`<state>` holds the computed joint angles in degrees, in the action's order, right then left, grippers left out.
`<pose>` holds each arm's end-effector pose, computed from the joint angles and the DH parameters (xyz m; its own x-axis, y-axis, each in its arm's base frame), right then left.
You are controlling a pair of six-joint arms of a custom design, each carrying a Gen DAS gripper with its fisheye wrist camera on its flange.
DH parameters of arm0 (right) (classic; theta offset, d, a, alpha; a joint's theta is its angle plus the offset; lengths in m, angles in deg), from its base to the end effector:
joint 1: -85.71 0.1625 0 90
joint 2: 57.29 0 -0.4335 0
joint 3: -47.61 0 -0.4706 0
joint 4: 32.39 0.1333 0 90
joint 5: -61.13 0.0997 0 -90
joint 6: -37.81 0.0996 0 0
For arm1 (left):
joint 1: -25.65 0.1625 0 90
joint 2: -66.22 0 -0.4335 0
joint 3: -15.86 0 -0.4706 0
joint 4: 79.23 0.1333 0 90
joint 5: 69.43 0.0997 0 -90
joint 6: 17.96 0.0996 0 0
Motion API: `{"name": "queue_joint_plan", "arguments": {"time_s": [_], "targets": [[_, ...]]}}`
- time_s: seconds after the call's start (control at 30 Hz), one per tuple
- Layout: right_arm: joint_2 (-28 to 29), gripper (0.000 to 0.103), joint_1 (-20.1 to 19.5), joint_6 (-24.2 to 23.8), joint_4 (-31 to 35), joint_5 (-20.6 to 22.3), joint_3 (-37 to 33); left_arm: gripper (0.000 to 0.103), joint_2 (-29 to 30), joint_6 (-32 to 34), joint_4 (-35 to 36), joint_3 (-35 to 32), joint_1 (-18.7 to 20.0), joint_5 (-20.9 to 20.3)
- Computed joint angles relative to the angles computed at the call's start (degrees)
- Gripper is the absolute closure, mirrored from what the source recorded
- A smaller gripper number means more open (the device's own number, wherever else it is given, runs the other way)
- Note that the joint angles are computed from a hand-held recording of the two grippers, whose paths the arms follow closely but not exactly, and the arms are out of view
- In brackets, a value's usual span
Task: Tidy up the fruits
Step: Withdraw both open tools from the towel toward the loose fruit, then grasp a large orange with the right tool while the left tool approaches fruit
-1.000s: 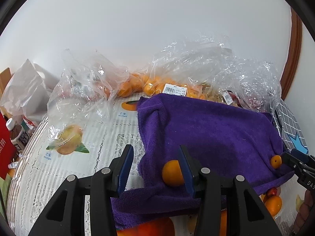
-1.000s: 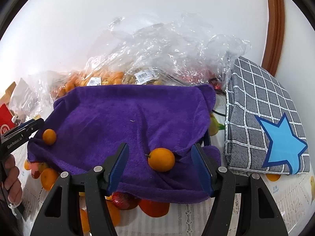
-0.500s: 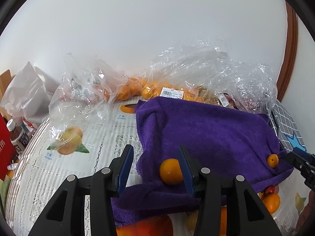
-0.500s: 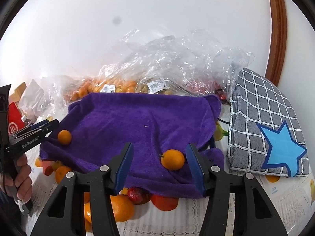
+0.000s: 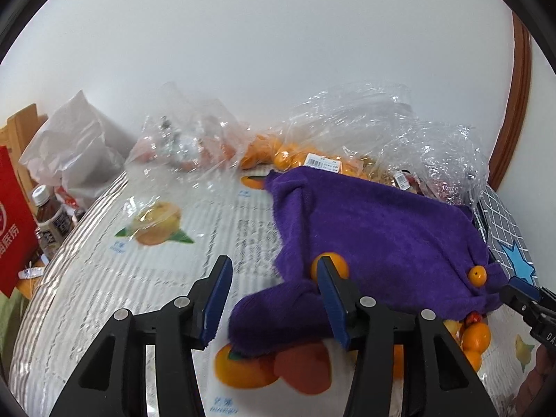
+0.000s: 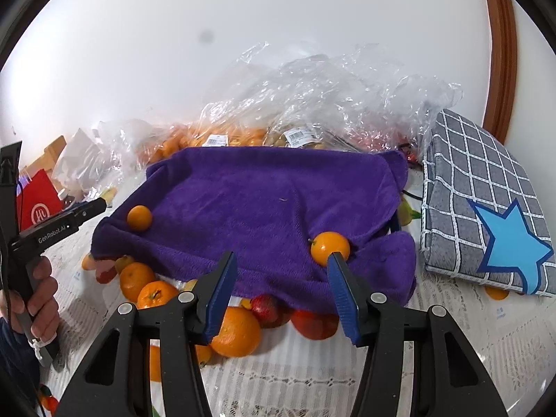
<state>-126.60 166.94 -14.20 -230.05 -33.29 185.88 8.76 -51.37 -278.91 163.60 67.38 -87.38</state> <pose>0.0537 -0.4758 0.1137 -0.6958 -0.4850 0.5298 -0.6976 0.6321 -0.3375 -0.0983 -0.3932 0.0615 -0.7557 -0.3293 -0.5661 0.3448 0.5349 -0.7714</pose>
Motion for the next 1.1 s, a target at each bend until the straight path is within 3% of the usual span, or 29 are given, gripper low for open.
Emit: {"name": "queue_joint_plan", "arguments": {"time_s": [0.2,0.53,0.73,0.9,1.1], "targets": [[-1.88,0.049,-1.11,1.12,2.72,1.34,0.77,0.052,-2.51,-5.03,5.03,2.13,-0.99,0.56],[-1.57,0.052,-0.74,-0.69,6.16,0.23,0.58,0.052,-1.79,-3.62,4.54,1.47,-0.54,-0.04],[0.47,0.058,0.09,-0.49,5.83,-3.45,-0.30,0.052,-1.65,-3.19,3.59,1.47,-0.39,-0.43],[-1.76,0.059,-0.65,0.30,10.91,-1.34,-0.21,0.052,-1.66,-3.24,3.56,1.32,-0.06,-0.73],[-0.23,0.059,0.24,-1.48,8.65,-3.35,0.11,0.052,-1.75,-3.48,3.82,1.34,0.04,-0.74]]}}
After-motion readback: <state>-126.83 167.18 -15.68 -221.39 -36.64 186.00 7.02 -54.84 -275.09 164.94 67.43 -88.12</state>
